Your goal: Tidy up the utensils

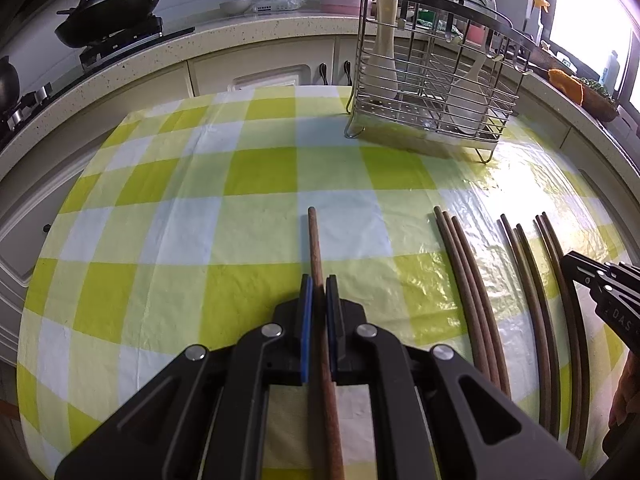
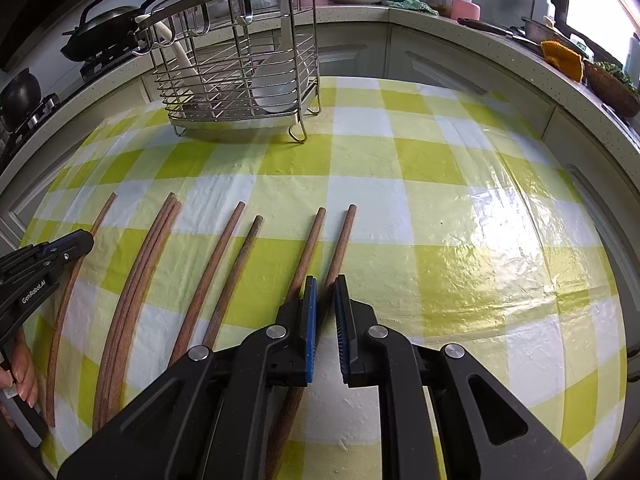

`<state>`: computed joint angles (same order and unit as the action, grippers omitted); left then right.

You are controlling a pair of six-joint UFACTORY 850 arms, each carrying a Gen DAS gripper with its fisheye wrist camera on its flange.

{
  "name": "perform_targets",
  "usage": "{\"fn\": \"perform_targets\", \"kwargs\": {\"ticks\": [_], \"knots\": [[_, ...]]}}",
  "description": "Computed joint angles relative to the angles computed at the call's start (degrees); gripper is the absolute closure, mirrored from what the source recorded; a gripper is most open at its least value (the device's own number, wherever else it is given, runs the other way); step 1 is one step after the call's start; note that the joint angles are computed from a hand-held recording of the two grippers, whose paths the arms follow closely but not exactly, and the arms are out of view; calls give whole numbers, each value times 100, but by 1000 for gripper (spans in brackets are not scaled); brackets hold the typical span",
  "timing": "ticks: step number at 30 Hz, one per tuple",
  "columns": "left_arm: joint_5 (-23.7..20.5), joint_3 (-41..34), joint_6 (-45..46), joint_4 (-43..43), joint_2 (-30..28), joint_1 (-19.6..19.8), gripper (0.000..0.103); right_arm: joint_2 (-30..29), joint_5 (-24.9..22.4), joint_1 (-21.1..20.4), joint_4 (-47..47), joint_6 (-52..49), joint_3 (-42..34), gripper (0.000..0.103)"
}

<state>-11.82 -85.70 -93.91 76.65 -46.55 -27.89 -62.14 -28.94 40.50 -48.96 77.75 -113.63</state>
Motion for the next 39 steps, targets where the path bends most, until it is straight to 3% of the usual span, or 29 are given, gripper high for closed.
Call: {"fn": "perform_targets", "kwargs": {"ticks": [7, 13, 18, 27, 39], "knots": [[168, 201, -1328, 1205, 102, 49, 97, 204, 153, 55, -957, 1029, 397, 96], [-54, 655, -3739, 3596, 548, -6, 97, 707, 267, 92, -2641, 2802, 1040, 96], [-307, 931, -4758, 4682, 959, -61, 97, 1023, 204, 143, -3397, 3452, 1269, 96], [-895, 1223, -5196, 5378, 1606, -218, 97, 1488, -157, 291, -4309, 4037, 1493, 96], [-1219, 1236, -5200, 5497, 1793, -377, 97, 1851, -469, 413, -5173, 4610, 1811, 96]]}}
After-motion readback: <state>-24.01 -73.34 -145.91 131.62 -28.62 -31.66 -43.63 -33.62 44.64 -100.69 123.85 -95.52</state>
